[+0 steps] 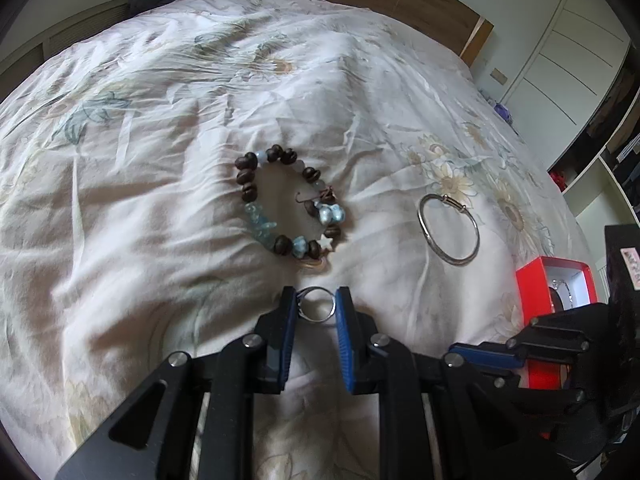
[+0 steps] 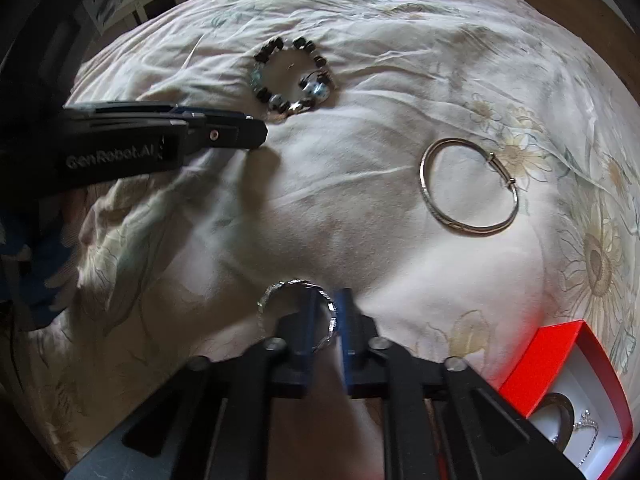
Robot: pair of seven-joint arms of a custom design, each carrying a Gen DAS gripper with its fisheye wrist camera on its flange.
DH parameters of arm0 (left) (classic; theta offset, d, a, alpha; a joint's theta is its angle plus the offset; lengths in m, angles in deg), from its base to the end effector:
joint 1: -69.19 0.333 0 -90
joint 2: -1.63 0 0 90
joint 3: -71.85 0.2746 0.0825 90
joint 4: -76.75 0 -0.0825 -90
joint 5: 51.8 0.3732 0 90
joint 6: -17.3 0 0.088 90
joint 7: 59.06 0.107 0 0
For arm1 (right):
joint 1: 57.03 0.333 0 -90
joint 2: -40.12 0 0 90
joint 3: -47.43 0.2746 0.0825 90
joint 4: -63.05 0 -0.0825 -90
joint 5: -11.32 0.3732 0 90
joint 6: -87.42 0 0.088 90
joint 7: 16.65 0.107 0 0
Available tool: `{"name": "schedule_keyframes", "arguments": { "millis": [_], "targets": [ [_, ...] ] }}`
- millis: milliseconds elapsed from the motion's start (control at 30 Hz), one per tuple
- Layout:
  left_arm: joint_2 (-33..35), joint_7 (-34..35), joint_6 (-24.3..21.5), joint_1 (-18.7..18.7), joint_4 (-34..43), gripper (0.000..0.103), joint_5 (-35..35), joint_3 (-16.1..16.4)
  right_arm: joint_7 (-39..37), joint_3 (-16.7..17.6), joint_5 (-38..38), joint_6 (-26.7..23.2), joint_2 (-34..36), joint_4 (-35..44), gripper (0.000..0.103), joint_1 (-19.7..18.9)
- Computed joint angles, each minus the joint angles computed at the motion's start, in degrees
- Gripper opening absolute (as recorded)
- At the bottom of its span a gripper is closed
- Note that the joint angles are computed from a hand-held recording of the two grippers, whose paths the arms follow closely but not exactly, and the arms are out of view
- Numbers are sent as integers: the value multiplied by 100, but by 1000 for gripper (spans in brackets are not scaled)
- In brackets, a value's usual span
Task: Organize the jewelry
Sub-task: 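Grasp a small silver ring with the left tool while the right tool grasps another twisted hoop, then carry the small ring in the left tool while the right tool carries the hoop to the box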
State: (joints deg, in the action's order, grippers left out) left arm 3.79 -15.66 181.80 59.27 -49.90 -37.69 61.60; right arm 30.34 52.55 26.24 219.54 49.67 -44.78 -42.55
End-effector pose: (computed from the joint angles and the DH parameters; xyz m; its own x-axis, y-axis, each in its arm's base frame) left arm 0.5287 -0.2083 0.3982 0.1549 -0.9466 0.2828 -0.8045 -0.2870 -0.5200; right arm 0.5725 0.2074 0.4117 0.8090 -0.5876 -0.0192 -0.5588 -0.7584 -0.3357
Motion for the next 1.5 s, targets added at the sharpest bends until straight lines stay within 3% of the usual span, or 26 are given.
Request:
{"name": "schedule_keyframes", "arguments": {
  "millis": [400,967,1200,1500],
  "targets": [
    [-631,-207,-305,6,-299,18,123,-164,-16,-78,377,50,-706,-433,6,-35],
    [-1441,-478,-1097,-328,-196,18,177,-739,218,-731,605,-67,-2855,-2035,6,-292],
    [-1045,-563,-1328,-670,436,18,314,-924,333,-1134,458,-74,-3529,-2525,6,-701],
    [452,-239,-1577,-1374,1993,18,390,-877,258,-1491,508,86,-3395,-2536,6,-1129]
  ]
}}
